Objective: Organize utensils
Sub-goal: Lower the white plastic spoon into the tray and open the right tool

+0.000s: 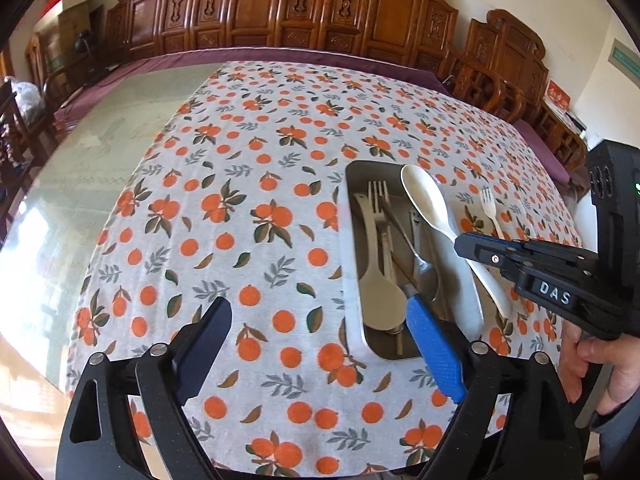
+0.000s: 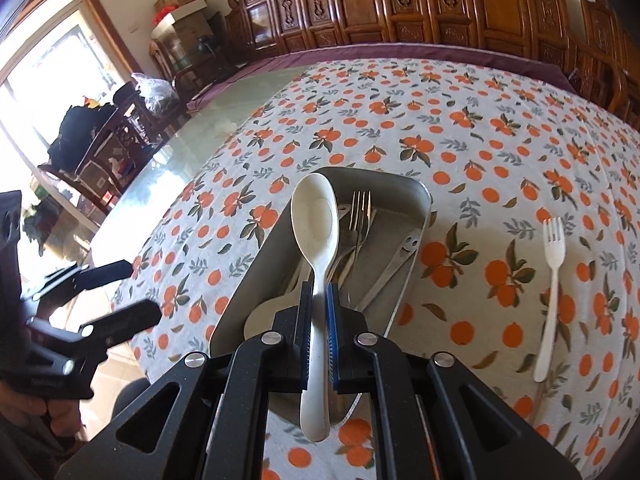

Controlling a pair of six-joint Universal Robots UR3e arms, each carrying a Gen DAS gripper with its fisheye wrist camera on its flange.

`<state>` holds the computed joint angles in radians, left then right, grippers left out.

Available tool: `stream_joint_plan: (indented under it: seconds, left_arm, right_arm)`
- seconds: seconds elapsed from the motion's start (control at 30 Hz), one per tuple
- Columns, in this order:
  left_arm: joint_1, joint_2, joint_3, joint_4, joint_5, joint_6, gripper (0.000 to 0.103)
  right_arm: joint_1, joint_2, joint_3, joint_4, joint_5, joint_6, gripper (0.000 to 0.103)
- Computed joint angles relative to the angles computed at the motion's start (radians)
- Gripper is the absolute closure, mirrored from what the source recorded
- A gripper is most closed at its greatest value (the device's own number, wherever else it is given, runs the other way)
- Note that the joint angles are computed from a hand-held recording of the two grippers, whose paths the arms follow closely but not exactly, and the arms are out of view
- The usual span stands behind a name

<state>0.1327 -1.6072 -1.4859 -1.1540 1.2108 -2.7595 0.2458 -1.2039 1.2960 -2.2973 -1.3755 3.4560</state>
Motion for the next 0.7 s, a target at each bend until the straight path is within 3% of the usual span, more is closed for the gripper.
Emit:
stream_joint_plan:
  seconds: [0.47, 0.7]
  left_arm:
    - [0.025, 0.007, -0.021, 0.02, 0.01, 0.005, 0.017]
    - [0.017, 0.004, -0.018, 0.027, 0.015, -0.001, 0.017]
  right_arm:
    - [0.003, 0.18, -0.171, 0.024, 0.037, 0.151, 0.094]
    - [0.023, 0.16, -0.16, 0.008, -0.002, 0.086, 0.091]
